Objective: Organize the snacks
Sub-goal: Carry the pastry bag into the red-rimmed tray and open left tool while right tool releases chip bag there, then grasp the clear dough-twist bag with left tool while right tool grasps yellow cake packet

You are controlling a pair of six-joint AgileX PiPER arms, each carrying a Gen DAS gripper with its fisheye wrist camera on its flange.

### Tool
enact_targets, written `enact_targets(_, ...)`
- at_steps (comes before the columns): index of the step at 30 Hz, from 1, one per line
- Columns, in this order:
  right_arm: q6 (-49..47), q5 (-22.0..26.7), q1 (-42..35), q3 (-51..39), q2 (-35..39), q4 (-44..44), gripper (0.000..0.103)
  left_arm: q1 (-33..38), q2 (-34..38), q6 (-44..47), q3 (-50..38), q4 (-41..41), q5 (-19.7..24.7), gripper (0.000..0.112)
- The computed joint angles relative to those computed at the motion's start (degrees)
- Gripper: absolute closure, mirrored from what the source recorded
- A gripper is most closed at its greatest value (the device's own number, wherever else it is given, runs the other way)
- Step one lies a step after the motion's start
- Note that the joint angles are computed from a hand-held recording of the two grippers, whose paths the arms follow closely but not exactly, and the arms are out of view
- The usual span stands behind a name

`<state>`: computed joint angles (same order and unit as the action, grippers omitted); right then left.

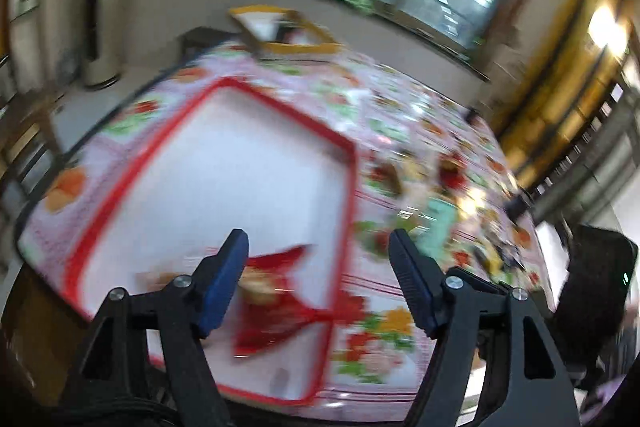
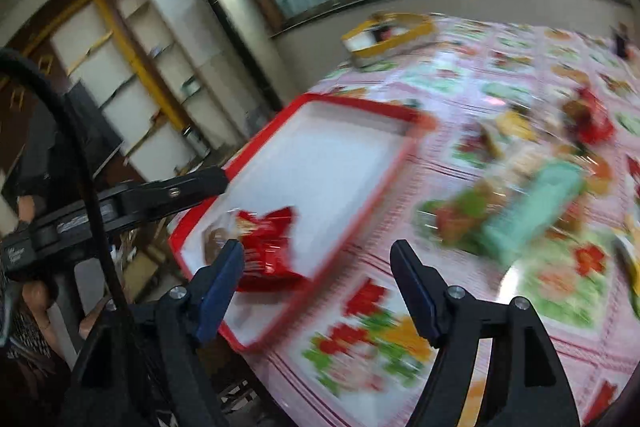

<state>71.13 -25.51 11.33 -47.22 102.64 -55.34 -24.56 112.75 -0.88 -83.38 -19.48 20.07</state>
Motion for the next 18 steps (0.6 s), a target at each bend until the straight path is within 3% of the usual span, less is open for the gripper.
enact_targets(5, 1.7, -7.4, -10.9, 7.5, -3.0, -2.0, 0.028, -6.1, 5.5, -3.9, -8.9, 7.0, 5.3, 0.038)
enact_targets(7, 2.8, -5.6, -14.7, 8.9, -4.3, -3.2, 0.028, -7.5, 7.4, -3.8, -11.5, 7.5, 7.1, 0.038)
enact_targets(9, 5.6, -0.5, -16.2, 9.3, -6.4, -5.1, 0.028, -9.0, 9.5, -5.8, -14.4, 10.2, 9.0, 0.038)
enact_targets(11, 2.0, 5.2, -16.6, 9.8, -8.0, -1.7, 0.028, -9.6, 11.6, -6.4, -17.7, 11.0, 11.5, 0.038)
enact_targets(13, -1.2, 5.8, -18.0, 9.3, -7.9, 0.2, 0.028, -10.1, 13.5, -8.1, -21.2, 12.6, 13.7, 0.038)
enact_targets(18, 3.7, 5.0, -21.3, 4.7, -3.4, -7.8, 0.030, -10.7, 19.1, -10.7, -30.3, 15.4, 18.7, 0.038)
